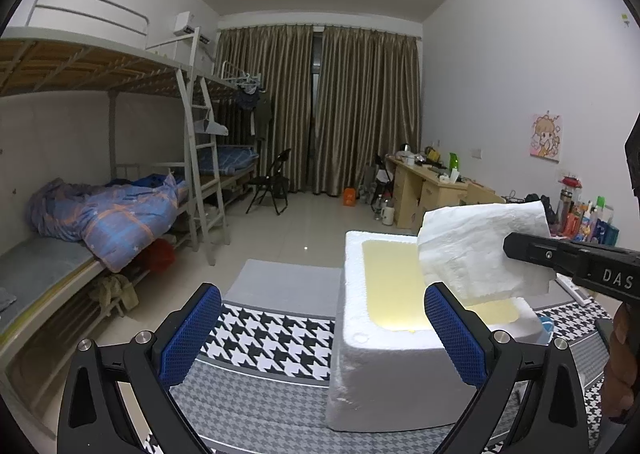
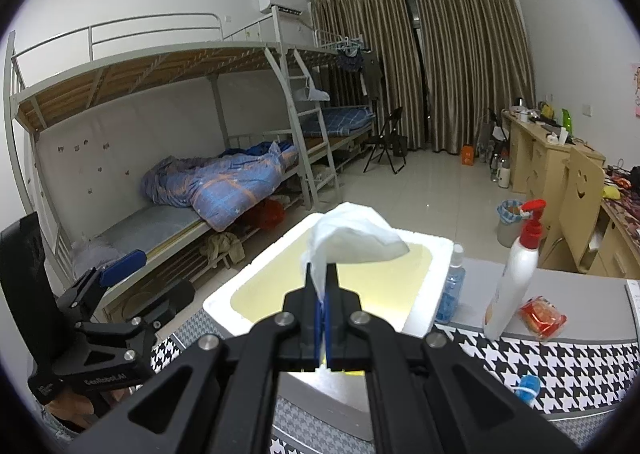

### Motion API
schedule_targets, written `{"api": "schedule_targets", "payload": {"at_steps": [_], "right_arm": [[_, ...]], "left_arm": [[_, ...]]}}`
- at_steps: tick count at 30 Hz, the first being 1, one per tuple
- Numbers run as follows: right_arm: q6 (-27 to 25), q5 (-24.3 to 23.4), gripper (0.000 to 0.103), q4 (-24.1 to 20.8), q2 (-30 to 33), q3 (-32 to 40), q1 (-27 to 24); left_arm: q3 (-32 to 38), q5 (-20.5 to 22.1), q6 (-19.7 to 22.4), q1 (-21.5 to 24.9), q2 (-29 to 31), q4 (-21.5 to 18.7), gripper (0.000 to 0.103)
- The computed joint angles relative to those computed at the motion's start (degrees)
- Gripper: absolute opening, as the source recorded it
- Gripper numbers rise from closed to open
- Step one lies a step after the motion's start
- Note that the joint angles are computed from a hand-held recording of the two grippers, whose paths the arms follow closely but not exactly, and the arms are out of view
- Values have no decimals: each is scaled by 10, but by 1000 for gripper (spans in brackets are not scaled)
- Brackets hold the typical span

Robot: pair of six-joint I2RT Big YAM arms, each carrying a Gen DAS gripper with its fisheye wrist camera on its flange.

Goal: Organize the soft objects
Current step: 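Lower the white cloth into the foam box and open the right tool, then withdraw both tools from the box back toward the table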

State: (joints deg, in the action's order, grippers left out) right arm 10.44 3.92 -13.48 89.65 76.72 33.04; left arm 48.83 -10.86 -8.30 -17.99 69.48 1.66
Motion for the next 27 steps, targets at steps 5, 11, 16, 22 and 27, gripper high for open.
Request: {"api": "schedule_targets", "payload": {"at_steps": [5, 11, 16, 22, 27], "right_arm": [[-2, 3, 3, -15, 16, 17, 1], [-5, -5, 3, -36, 27, 32, 0], [-15, -3, 5, -63, 35, 44, 3], [-25, 0, 52, -77, 37, 47, 6], [-29, 4, 55, -69, 28, 38, 6]], "left_arm": [[-4, 0, -1, 3, -3, 2, 102], [-5, -2, -3, 7, -2, 0, 102], [-6, -2, -5, 10, -4, 0, 102], [-8, -1, -5, 11, -5, 2, 102], [-8, 0, -3, 11, -7, 2, 102]]}}
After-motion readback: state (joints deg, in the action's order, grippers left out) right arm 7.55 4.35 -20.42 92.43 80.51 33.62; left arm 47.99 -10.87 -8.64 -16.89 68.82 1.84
